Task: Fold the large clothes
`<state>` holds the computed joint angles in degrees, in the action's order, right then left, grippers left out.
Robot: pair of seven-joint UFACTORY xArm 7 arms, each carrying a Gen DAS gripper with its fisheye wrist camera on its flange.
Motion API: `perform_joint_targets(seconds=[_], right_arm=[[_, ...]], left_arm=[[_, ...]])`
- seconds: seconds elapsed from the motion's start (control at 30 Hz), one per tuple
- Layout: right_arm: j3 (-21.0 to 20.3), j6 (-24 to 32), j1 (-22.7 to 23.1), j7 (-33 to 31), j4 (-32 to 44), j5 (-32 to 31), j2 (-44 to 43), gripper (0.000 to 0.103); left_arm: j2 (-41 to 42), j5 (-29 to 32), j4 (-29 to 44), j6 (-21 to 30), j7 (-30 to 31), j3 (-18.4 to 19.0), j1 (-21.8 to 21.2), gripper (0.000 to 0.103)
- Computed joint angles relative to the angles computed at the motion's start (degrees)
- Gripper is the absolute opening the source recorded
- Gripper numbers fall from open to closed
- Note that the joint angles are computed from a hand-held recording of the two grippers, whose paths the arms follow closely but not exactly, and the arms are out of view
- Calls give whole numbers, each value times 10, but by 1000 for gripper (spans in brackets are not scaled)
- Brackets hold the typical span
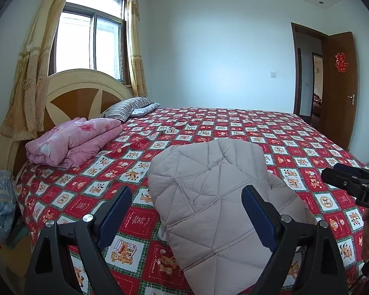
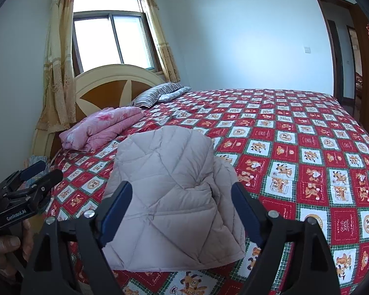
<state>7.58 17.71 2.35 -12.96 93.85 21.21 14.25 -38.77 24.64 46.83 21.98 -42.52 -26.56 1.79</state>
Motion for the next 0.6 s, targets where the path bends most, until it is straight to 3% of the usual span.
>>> perform_joint_targets(seconds=[0.6], right_arm=[[1, -7, -1, -9, -10, 11, -9, 87]], left_arm=[[4, 9, -1, 6, -10, -3, 5, 91]])
